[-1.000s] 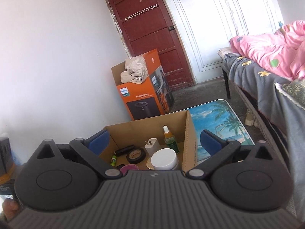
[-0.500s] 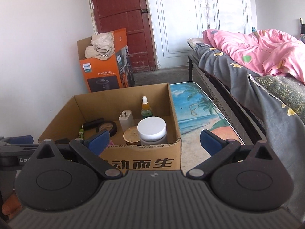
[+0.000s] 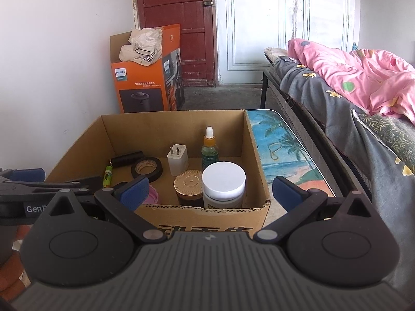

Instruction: Organize rigid objects

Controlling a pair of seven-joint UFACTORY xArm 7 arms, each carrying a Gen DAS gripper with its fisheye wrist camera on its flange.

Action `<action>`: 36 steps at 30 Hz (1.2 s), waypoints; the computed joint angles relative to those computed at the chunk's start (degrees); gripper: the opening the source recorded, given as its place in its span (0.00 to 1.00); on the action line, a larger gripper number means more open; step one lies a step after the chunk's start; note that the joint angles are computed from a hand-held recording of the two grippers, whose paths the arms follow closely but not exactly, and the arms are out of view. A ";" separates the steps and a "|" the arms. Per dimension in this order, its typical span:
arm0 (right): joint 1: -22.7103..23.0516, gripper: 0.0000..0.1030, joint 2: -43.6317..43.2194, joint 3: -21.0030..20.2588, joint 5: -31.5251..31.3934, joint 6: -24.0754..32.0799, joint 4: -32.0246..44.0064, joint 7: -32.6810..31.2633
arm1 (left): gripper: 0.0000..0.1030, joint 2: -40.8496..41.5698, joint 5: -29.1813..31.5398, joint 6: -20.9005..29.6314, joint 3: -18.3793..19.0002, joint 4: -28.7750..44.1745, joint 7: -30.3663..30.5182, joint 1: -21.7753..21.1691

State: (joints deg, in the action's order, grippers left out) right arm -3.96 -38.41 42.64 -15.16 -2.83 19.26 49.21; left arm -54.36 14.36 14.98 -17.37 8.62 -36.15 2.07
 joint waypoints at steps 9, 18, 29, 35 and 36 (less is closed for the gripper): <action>-1.87 0.99 1.89 1.16 -0.83 0.58 0.89 -0.19 | 1.00 1.35 1.31 -0.19 -1.13 0.68 -0.13 1.27; -1.49 0.99 2.14 0.64 -1.47 0.80 0.86 0.13 | 1.00 0.91 1.76 1.12 -0.81 1.00 0.26 0.90; -1.46 0.99 2.92 0.73 -1.19 0.32 0.72 0.27 | 0.99 0.79 2.55 2.02 -1.30 1.44 -0.06 1.11; -1.30 0.99 3.26 0.76 -1.07 0.50 0.75 0.47 | 0.99 0.94 2.87 2.42 -1.26 1.61 -0.21 1.05; -1.07 0.99 3.29 0.53 -1.05 0.49 0.65 0.46 | 0.99 0.85 2.94 2.56 -1.37 1.63 -0.30 1.08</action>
